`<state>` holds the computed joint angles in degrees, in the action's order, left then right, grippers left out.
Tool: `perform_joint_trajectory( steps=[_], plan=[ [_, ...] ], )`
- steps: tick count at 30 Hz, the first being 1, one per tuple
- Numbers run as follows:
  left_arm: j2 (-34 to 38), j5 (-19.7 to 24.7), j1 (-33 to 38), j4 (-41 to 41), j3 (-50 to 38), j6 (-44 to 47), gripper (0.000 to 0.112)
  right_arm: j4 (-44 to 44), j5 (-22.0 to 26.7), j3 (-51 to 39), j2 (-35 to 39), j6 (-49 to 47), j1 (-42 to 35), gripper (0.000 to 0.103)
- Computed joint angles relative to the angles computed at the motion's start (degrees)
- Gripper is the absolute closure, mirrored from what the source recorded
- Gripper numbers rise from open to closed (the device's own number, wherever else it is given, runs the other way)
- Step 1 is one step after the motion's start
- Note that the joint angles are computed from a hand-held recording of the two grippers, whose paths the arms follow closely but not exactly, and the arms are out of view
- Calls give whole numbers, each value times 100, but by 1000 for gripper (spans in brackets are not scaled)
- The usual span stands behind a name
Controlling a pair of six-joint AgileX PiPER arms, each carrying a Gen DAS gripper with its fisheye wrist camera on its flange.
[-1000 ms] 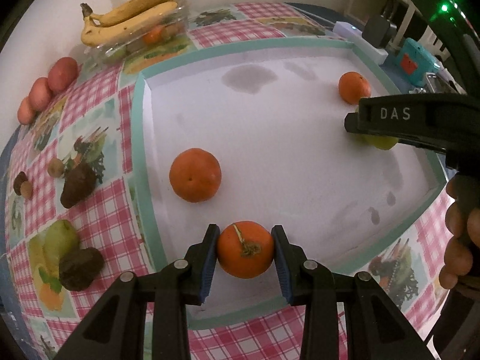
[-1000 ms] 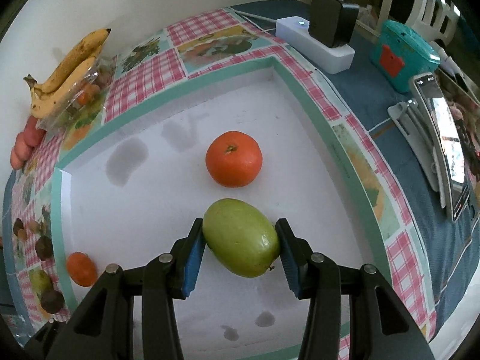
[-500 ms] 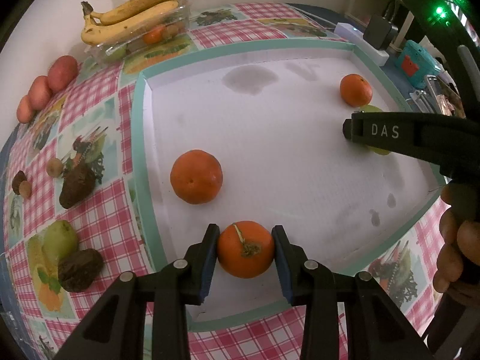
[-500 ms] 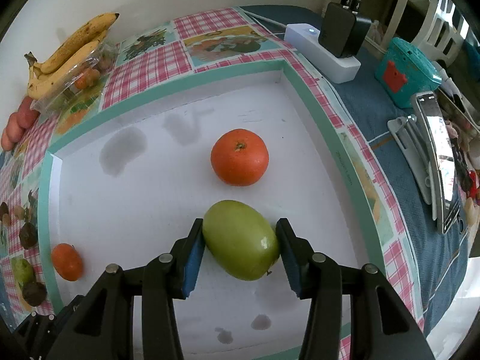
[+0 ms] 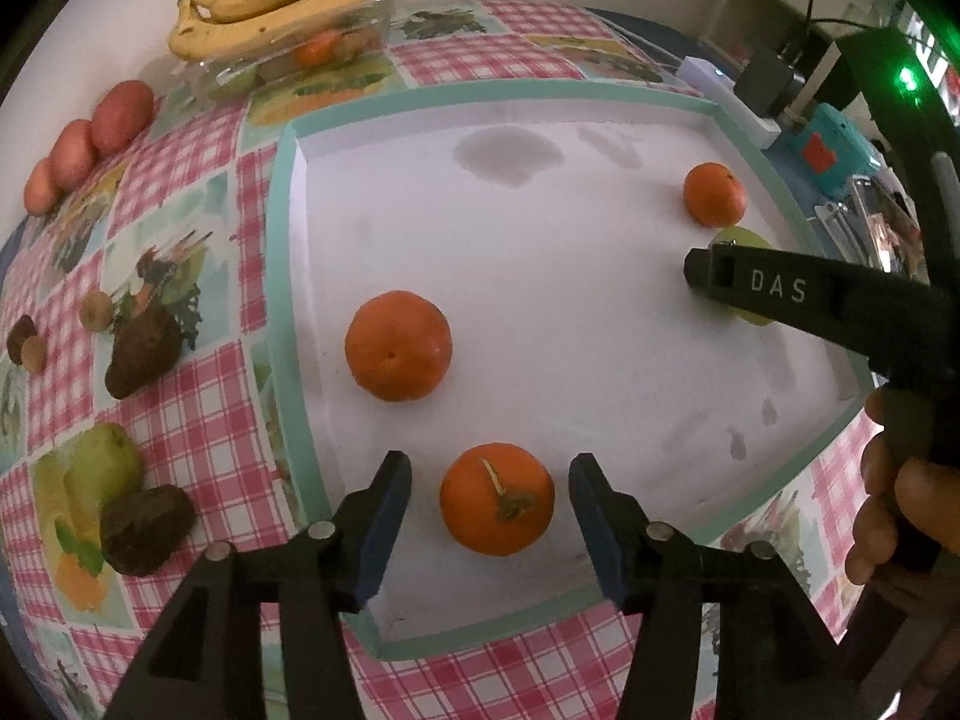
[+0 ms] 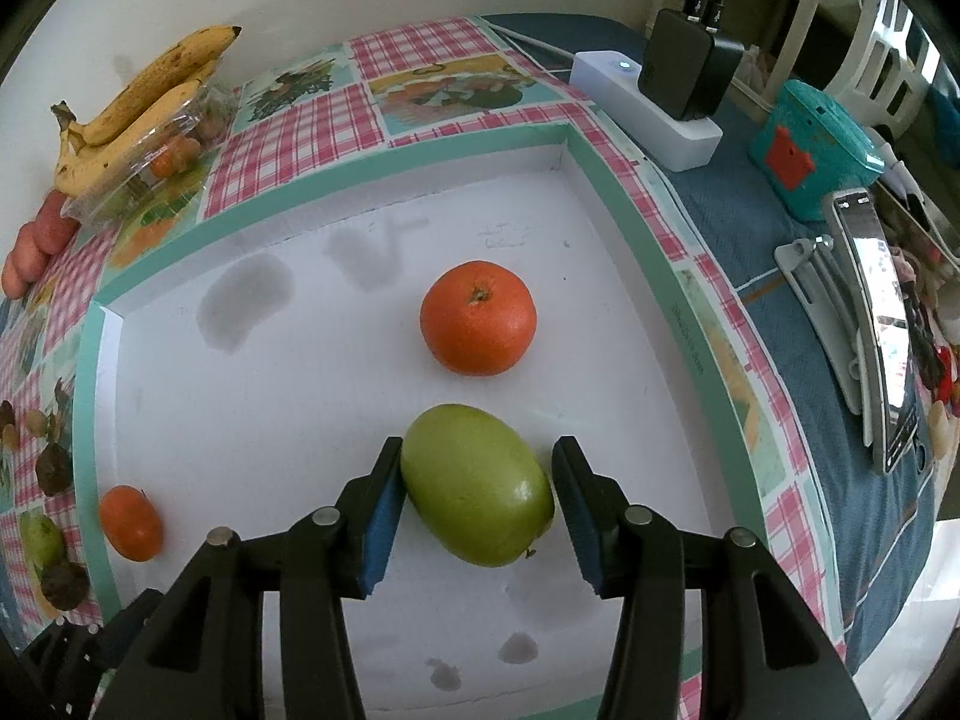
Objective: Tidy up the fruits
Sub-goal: 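Open the left tool to drop the orange while the right tool releases the green fruit in the tray, then move both open tools back over the fruits on the tablecloth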
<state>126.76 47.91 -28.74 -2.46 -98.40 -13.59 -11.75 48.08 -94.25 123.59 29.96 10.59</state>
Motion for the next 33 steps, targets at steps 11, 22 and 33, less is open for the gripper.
perform_joint_trajectory(
  steps=[11,22,33],
  plan=[
    [-403,-21,151,-88,161,136,49,48,-74,31,-5,-143,27,41],
    [-965,-229,763,-171,602,-12,36,-7,-66,26,38,-10,-32,25],
    [-1219,-669,1734,342,1243,-1354,9,-72,-121,65,63,57,-54,17]
  ],
)
